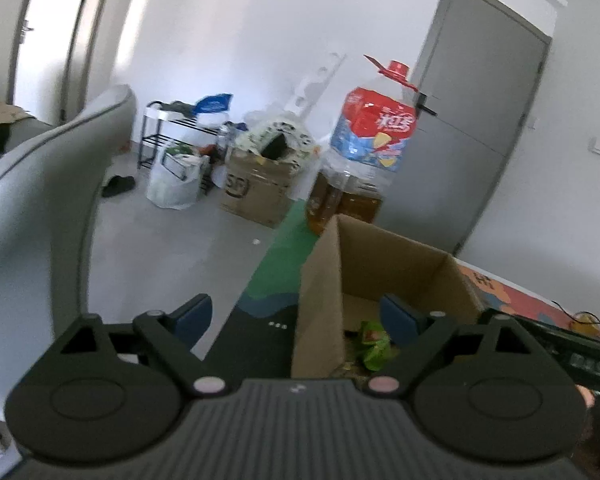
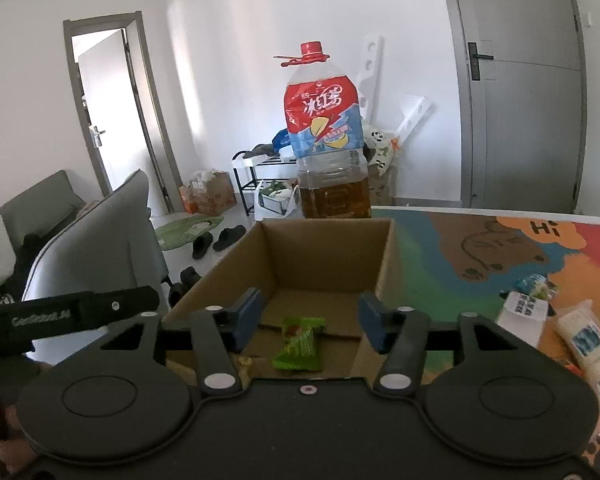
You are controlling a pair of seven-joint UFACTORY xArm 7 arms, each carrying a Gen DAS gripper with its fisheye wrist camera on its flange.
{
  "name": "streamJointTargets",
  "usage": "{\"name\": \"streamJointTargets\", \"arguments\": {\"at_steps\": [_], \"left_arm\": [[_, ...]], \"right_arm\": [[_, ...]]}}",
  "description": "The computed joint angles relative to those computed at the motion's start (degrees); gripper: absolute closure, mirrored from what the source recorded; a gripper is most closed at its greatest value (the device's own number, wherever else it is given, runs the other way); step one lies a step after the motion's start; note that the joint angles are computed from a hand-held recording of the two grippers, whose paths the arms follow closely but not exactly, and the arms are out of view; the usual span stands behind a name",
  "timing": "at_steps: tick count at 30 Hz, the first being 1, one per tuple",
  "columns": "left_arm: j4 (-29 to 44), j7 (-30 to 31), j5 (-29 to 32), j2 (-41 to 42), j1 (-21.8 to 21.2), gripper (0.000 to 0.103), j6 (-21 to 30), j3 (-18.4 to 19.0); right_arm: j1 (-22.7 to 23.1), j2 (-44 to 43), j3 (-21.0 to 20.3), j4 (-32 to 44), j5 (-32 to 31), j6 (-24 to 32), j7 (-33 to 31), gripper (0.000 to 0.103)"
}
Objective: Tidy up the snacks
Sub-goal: 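Lower both held snacks into the cardboard box and open both tools, then withdraw both tools from the box back toward the snack pile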
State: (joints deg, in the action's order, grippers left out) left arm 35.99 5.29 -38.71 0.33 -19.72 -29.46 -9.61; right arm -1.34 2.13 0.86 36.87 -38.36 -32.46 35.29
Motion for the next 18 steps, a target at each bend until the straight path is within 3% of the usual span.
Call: {"name": "streamJointTargets", "arguments": {"at_steps": [4, 9, 18], "left_arm": [[-1.53, -1.89, -0.44, -0.38, -0.75, 0.007, -2.16, -0.69], [-1.0, 0.02, -3.27, -0.35, -1.88, 0.005, -2.13, -1.38], [-1.75, 3.5, -7.65, -2.11, -4.06, 0.005, -3.71, -3.85]], "right_arm": [[-0.32, -2.12, -0.78, -2.5, -0.29, -0.95, -1.13, 0.034], [-0.63, -4.84, -2.79, -4.92, -2.57, -1.23, -0.19, 0.02], [-1.65, -8.24, -6.78, -7.85, -8.03, -2.98, 2.42, 0.006]]}}
